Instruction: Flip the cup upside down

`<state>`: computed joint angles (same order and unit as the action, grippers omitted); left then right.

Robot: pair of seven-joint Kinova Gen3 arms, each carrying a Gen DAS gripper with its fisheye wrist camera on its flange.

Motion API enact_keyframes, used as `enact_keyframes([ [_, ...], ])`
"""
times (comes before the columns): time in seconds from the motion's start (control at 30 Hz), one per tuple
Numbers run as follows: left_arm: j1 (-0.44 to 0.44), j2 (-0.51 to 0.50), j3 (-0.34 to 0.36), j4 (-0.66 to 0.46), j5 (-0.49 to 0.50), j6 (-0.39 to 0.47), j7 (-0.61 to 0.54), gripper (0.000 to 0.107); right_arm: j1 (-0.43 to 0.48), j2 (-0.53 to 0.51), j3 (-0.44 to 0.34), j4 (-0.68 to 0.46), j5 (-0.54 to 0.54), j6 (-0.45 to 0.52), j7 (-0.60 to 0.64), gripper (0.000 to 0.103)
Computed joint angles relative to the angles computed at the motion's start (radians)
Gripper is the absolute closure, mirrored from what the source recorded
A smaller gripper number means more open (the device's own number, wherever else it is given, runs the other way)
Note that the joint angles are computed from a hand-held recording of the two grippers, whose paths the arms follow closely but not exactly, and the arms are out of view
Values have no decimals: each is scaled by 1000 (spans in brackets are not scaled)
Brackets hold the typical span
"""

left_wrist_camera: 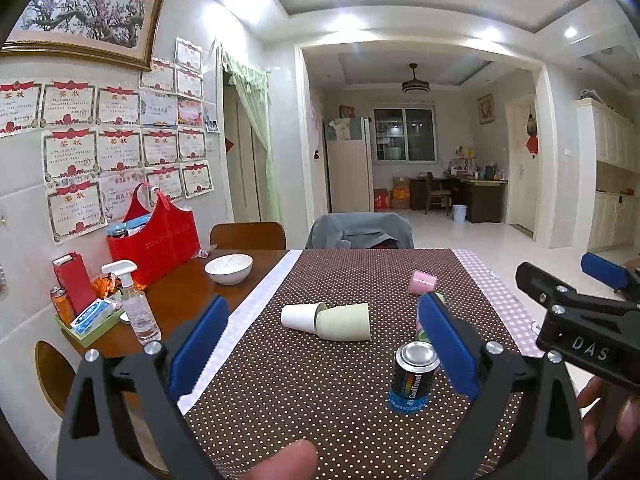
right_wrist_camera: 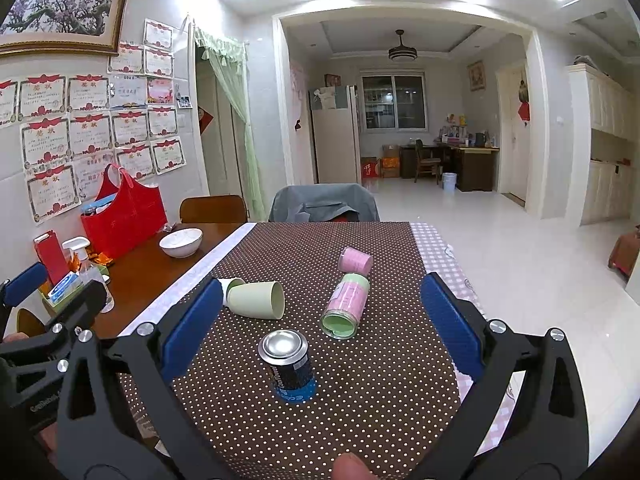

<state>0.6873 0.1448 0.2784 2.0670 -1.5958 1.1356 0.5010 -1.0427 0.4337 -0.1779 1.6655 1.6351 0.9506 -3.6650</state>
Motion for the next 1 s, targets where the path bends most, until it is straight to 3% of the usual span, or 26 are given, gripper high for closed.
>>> enact_keyframes([
  [0.73, -20, -13, 0, 17, -21, -20, 35, 8, 1, 3, 1, -2, -6, -12, -2, 6],
  [1.0, 11, 17, 6, 21, -38, 69, 63, 8, 7, 4, 3, -3, -15, -30, 6, 6],
])
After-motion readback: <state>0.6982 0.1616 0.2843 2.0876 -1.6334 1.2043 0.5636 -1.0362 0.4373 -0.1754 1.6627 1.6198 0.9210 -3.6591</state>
